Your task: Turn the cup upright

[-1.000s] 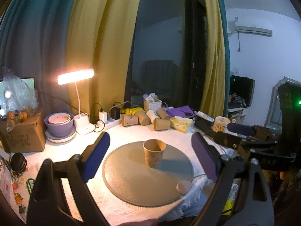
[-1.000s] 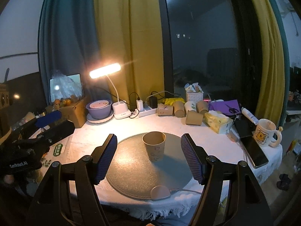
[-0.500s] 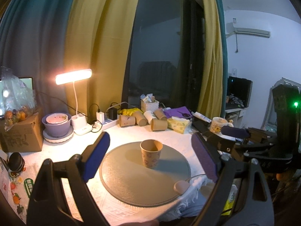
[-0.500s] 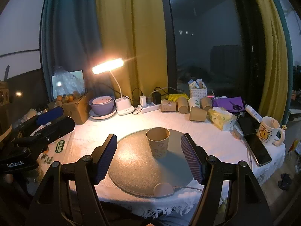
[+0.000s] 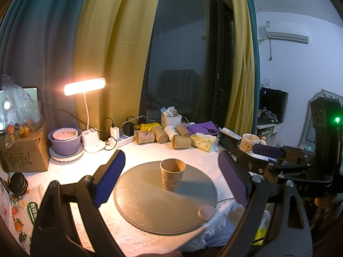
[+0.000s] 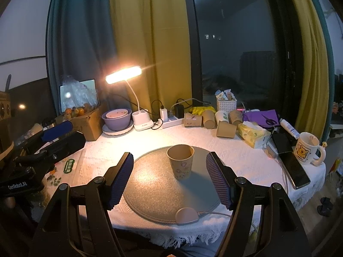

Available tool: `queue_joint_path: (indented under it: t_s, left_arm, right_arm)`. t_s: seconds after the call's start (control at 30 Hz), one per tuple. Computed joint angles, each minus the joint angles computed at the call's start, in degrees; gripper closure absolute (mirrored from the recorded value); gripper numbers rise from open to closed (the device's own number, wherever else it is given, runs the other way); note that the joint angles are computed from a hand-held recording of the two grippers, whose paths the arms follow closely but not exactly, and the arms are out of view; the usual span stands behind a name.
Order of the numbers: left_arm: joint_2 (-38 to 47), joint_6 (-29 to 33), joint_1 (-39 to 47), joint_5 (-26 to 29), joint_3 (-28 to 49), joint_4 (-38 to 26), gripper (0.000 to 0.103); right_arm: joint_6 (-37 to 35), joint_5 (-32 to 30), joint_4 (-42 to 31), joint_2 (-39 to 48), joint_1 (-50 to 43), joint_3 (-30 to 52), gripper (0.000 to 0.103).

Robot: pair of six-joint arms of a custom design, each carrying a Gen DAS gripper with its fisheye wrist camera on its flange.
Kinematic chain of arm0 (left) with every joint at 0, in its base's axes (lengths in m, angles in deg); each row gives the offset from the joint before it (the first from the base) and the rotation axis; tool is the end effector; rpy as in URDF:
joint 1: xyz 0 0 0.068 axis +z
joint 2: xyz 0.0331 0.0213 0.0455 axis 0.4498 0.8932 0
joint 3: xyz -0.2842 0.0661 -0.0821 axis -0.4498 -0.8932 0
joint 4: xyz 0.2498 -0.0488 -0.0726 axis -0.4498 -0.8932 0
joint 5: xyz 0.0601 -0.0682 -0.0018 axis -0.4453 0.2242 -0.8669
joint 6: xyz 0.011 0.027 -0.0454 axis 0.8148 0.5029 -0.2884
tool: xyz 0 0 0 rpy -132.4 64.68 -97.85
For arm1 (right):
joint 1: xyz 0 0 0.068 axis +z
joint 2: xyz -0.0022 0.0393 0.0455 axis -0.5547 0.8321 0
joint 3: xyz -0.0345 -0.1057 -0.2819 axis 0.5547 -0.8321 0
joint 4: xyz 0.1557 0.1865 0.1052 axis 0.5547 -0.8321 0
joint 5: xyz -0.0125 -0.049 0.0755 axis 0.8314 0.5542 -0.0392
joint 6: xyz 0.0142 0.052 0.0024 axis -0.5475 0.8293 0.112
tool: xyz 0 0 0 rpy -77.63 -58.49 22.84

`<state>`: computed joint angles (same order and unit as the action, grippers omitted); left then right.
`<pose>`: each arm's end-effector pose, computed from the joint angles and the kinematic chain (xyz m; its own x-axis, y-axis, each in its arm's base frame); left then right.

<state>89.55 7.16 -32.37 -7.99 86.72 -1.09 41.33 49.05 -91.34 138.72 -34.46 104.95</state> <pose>0.1565 -0.1999 0.2615 -0.2369 -0.1455 -0.9606 -0.1607 0.9810 -0.1090 0.2341 0.0171 0.2782 -0.4197 -0.2765 -0.8645 -0.6204 0.7826 0.0510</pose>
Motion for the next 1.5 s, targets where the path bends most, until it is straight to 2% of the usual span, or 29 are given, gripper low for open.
queue_joint_path:
  t_s: [1.5]
  left_arm:
    - [-0.4,0.0,0.0,0.0,-0.4,0.3,0.014]
  right_arm:
    - [0.6,0.9,0.6,-0.3,1.1,-0.5,0.03]
